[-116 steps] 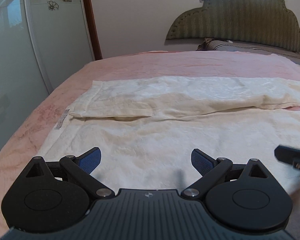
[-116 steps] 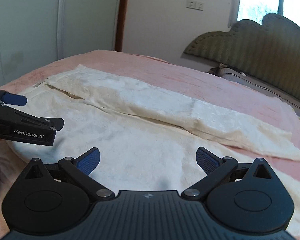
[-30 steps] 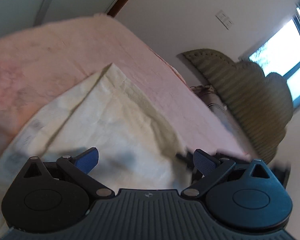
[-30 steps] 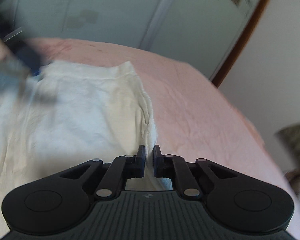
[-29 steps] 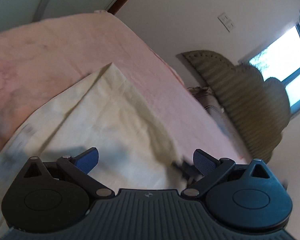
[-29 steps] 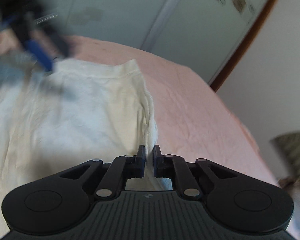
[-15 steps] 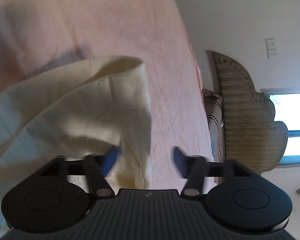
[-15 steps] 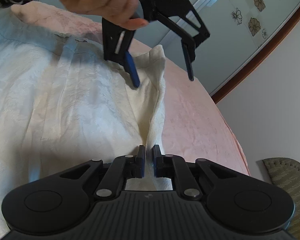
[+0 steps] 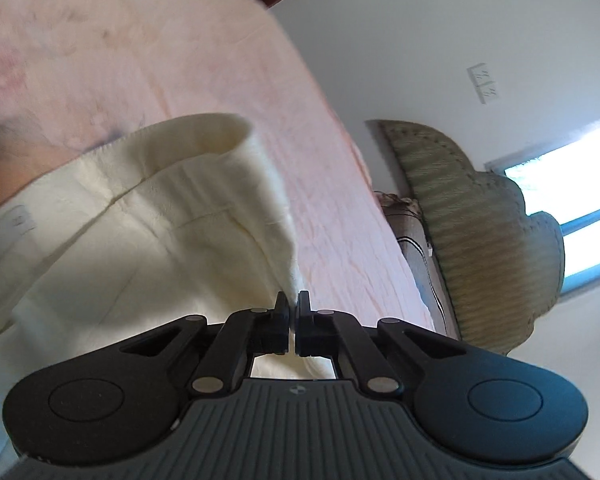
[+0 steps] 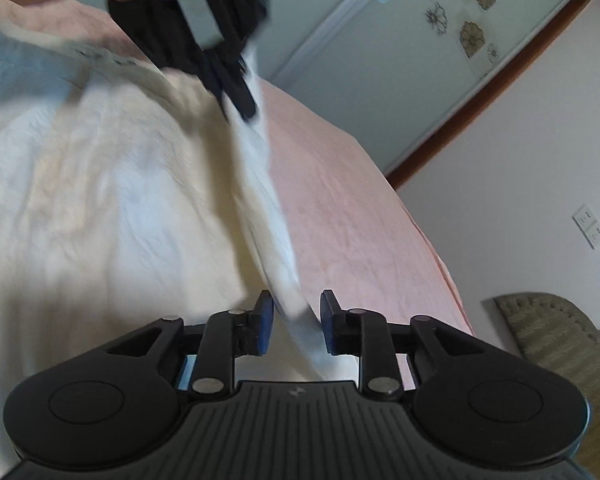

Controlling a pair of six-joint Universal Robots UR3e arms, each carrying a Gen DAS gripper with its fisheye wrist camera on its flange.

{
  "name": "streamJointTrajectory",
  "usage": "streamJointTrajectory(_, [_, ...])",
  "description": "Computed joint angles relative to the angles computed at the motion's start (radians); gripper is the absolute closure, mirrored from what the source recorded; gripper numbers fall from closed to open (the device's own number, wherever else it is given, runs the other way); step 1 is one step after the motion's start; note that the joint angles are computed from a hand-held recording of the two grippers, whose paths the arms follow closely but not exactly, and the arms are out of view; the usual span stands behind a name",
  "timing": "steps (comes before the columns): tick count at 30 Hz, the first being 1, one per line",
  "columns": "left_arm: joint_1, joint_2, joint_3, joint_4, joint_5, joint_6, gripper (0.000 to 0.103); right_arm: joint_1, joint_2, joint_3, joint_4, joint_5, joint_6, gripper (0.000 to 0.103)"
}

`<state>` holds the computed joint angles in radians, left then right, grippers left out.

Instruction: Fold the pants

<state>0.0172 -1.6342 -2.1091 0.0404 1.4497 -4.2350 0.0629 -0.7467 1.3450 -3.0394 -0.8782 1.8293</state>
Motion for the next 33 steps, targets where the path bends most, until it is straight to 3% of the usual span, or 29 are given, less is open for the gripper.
streamJointTrajectory(5, [-0.103, 0.034, -0.027, 0.009, 0.113, 0.017, 0.101, -0.008, 0.054, -0.16, 0.155, -0.075, 0.022, 0.079])
streamJointTrajectory(6, [-0.123, 0.039, -0.033, 0.011, 0.137, 0.014, 0.101, -0.015, 0.05, -0.157, 0.168, -0.071, 0.024, 0.084])
streamJointTrajectory(7, [-0.141, 0.05, -0.046, 0.014, 0.159, 0.011, 0.101, -0.021, 0.033, -0.117, 0.136, -0.066, 0.019, 0.091])
streamJointTrajectory(14, [-0.193, 0.128, -0.224, 0.16, 0.2, -0.054, 0.098, -0.085, -0.255, 0.379, -0.114, 0.011, -0.12, 0.094])
streamJointTrajectory(15, [-0.199, 0.119, -0.216, 0.146, 0.218, -0.065, 0.087, -0.094, -0.293, 0.435, -0.127, 0.016, -0.142, 0.094])
streamJointTrajectory(17, [-0.232, 0.107, -0.209, 0.126, 0.292, -0.105, 0.079, -0.101, -0.337, 0.51, -0.132, 0.01, -0.18, 0.094])
streamJointTrajectory(19, [-0.266, 0.085, -0.207, 0.139, 0.37, -0.12, 0.051, -0.095, -0.335, 0.529, -0.143, -0.004, -0.187, 0.094])
streamJointTrajectory(21, [-0.298, 0.075, -0.205, 0.134, 0.452, -0.156, 0.044, -0.091, -0.333, 0.55, -0.159, -0.017, -0.181, 0.094])
streamJointTrajectory(23, [-0.292, 0.089, -0.23, 0.154, 0.46, -0.159, 0.055, -0.083, -0.312, 0.507, -0.136, -0.022, -0.156, 0.094])
streamJointTrajectory(24, [-0.271, 0.107, -0.257, 0.176, 0.428, -0.153, 0.083, -0.088, -0.31, 0.508, -0.138, -0.017, -0.145, 0.094])
streamJointTrajectory(25, [-0.25, 0.125, -0.274, 0.177, 0.391, -0.152, 0.092, -0.09, -0.304, 0.506, -0.146, -0.013, -0.131, 0.094])
streamJointTrajectory(27, [-0.237, 0.14, -0.275, 0.165, 0.375, -0.154, 0.099, -0.079, -0.283, 0.48, -0.154, -0.03, -0.1, 0.092])
streamJointTrajectory(30, [-0.252, 0.155, -0.277, 0.156, 0.39, -0.152, 0.1, -0.056, -0.233, 0.465, -0.249, -0.077, -0.049, 0.079])
streamJointTrajectory(33, [-0.25, 0.196, -0.291, 0.138, 0.369, -0.151, 0.1, -0.068, -0.225, 0.415, -0.17, -0.08, 0.042, 0.083])
